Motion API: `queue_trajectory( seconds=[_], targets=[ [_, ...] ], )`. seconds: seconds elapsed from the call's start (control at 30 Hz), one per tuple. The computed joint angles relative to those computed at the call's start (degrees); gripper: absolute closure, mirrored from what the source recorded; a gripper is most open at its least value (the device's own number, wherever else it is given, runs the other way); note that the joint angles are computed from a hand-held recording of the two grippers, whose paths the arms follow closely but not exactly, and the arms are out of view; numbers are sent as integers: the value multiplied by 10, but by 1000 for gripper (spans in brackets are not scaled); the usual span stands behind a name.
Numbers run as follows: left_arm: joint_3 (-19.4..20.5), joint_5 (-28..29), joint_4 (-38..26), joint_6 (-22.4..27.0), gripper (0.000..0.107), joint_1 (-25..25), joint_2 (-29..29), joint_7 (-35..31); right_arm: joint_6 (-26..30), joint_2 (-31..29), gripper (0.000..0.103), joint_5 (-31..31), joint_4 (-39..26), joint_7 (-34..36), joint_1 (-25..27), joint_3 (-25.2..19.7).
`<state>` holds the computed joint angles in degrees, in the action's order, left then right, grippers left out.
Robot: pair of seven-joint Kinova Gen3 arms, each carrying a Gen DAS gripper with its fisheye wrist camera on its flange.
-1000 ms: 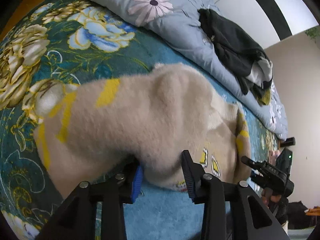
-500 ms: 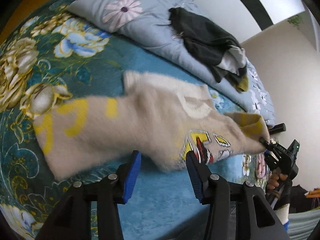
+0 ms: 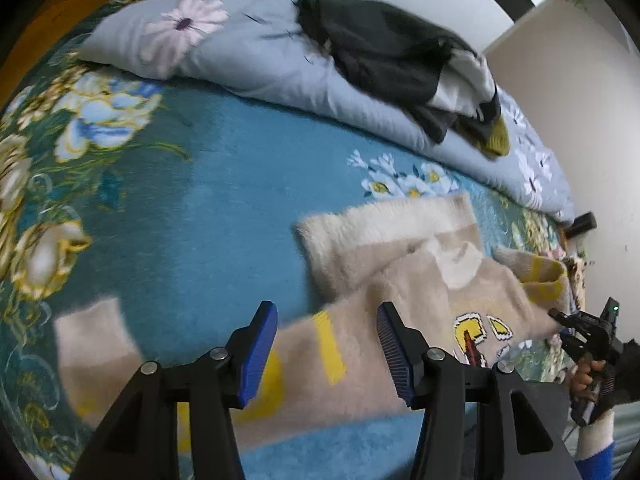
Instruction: Fold clothes
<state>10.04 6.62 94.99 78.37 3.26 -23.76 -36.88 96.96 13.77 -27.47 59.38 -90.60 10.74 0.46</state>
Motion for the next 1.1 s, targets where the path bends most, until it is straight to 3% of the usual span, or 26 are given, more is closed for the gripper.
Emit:
queue_trajectory(
  seconds=[0.23,0.43,0.5,0.67,0.8,1.0,1.1],
  targets=[
    [-20,15,28,-3,49,11,27,-23,51,26,72,47,-49,39,-2,-1],
    [-54,57,70,-10,44,8,2,-35,-9,-24,67,98,-30,71,-22,2],
    [-66,76,84,-17,43,7,-4,-43,-28,-36,60,108,-30,69,-34,3],
    [-85,115,107,-32,43,5,-15,-64,-2,-9,52,90,-66,109,-71,-23],
    [-104,148,119,-36,42,12,-26,-96,49,52,43,48,-95,134,-94,-56],
    [-116,178,138,-24,42,7,-51,-113,71,106,43,139,-108,173,-168,-51],
    [-124,193,150,-33,42,1,-53,-116,72,123,41,161,-119,183,-171,-44]
  ],
)
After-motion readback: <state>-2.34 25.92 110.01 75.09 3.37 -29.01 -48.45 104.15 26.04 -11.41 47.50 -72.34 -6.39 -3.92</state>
